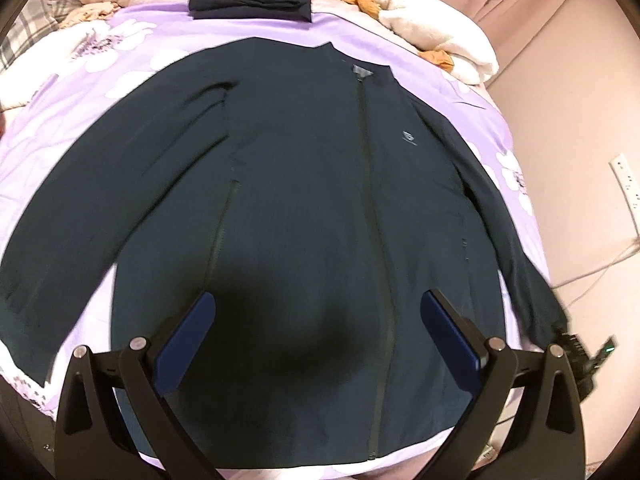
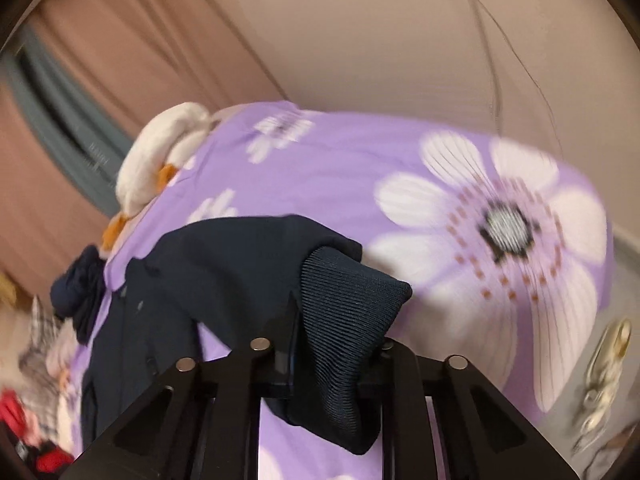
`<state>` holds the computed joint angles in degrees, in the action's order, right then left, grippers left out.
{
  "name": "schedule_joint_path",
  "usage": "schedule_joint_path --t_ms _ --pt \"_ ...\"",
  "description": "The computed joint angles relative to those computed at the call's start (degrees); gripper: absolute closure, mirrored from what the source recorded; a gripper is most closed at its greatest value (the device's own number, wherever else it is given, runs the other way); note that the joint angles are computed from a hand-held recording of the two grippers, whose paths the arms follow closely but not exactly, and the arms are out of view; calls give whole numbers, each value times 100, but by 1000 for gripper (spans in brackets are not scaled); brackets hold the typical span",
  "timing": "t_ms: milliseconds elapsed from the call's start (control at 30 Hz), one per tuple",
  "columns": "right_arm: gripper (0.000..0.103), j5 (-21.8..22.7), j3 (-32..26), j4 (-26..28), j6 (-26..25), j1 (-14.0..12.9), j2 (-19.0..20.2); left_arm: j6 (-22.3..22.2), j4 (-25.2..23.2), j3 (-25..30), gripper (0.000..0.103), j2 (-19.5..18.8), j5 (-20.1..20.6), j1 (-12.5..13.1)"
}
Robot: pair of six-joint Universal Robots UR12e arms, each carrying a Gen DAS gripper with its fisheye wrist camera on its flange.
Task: Fold large clothes
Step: 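Carry the sleeve across the jacket body with the right gripper and release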
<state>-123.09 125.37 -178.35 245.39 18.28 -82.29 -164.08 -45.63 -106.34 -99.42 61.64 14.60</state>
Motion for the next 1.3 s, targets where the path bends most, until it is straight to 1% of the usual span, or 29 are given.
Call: schedule_joint_path --t_ms 100,133,167,233,367,433,467,500,567,767,833,967,1033,1167,1300 --pt "85 -196 -386 558 -552 54 -56 -38 90 -27 0 25 165 18" --pt "85 -235 -528 747 -694 70 -48 -39 113 -53 0 44 123 55" --pt "85 -314 -747 1060 -862 98 -44 -24 127 -75 0 63 49 99" --pt "85 -389 -1093 1438 -1088 143 26 -12 192 -118 0 91 -55 169" --pt "85 -306 -1772 1692 -1590 192 339 -21 160 -139 0 110 -137 309" --pt "85 -299 -2163 1933 -1861 245 549 -7 114 -130 0 113 -162 371" --pt "85 -317 -2411 2081 -2061 278 685 -8 136 -127 0 105 -148 407" --pt "85 -352 -2554 2187 -2154 329 774 -8 159 -134 0 108 -143 440" --pt "85 -315 -2960 2422 -2468 393 1011 -20 190 -146 0 109 -163 507" --pt "85 -476 -4139 2923 -3432 663 1746 -174 179 -97 0 -17 -335 709" --pt "85 -402 -4551 3056 -3723 721 2021 -209 152 -64 0 -52 -344 749" --pt "85 -229 -5383 3471 -4141 828 2571 -319 229 -27 0 -134 -317 843" --pt "85 -247 -5876 3821 -4351 910 2919 -383 271 -5 0 -183 -314 883" --pt "85 -163 -6812 4741 -4600 1000 3554 -538 268 57 0 -293 -369 965" --pt "85 -358 -7638 5600 -4701 1096 4097 -604 253 125 0 -374 -353 1001"
